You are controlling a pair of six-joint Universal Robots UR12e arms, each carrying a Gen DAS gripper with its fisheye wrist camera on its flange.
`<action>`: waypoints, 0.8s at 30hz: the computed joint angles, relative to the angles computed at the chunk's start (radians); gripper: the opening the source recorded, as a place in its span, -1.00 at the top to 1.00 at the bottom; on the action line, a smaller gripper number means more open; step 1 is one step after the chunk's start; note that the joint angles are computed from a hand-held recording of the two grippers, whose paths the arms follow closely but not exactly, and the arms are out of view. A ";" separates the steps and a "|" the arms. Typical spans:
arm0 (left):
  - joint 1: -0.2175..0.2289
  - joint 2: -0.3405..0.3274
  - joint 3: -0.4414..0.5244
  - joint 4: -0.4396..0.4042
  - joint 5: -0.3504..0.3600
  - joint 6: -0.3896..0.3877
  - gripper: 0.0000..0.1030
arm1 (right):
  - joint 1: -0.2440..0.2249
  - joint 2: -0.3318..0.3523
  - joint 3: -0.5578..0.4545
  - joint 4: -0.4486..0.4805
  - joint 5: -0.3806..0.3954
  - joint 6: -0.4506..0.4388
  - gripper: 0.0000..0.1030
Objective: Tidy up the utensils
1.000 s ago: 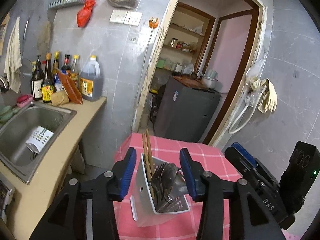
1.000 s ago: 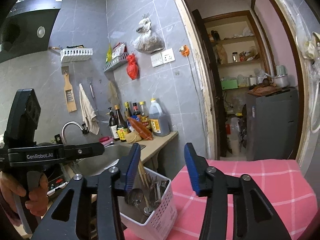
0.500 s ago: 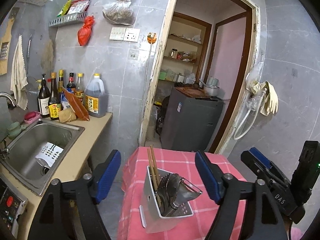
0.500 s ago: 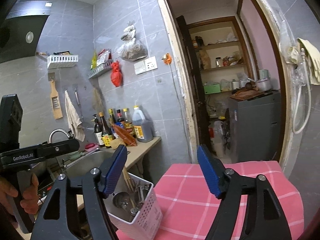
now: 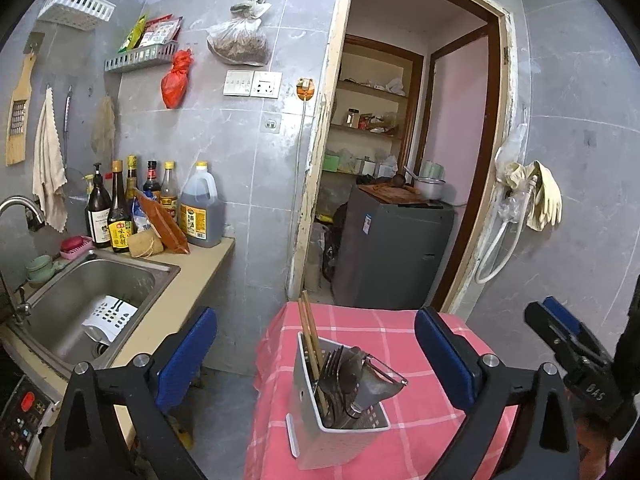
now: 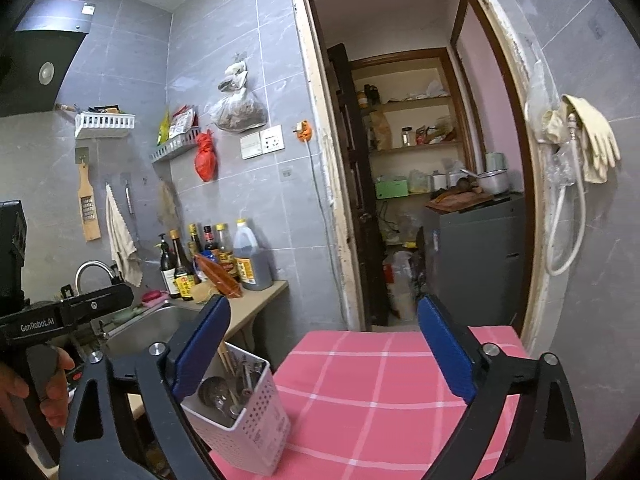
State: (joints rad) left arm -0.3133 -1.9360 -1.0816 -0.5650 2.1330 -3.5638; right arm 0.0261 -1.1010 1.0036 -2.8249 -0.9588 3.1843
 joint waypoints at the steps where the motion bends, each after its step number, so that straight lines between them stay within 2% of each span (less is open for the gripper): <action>1: -0.003 0.000 -0.002 0.002 0.005 -0.001 -0.97 | -0.002 -0.005 0.006 0.000 -0.006 -0.003 -0.86; 3: -0.007 0.003 -0.012 0.012 0.010 -0.005 -0.99 | -0.006 -0.017 0.018 -0.001 -0.019 -0.009 -0.94; 8: -0.018 0.011 -0.034 0.018 0.013 -0.020 -0.99 | -0.017 -0.049 0.059 -0.004 -0.048 -0.016 -0.97; 15: -0.039 0.027 -0.067 0.011 0.003 0.000 -0.99 | -0.031 -0.111 0.139 0.006 -0.103 -0.045 -0.97; 24: -0.065 0.062 -0.133 0.057 -0.008 0.016 -0.99 | -0.052 -0.204 0.265 -0.022 -0.155 -0.048 -0.97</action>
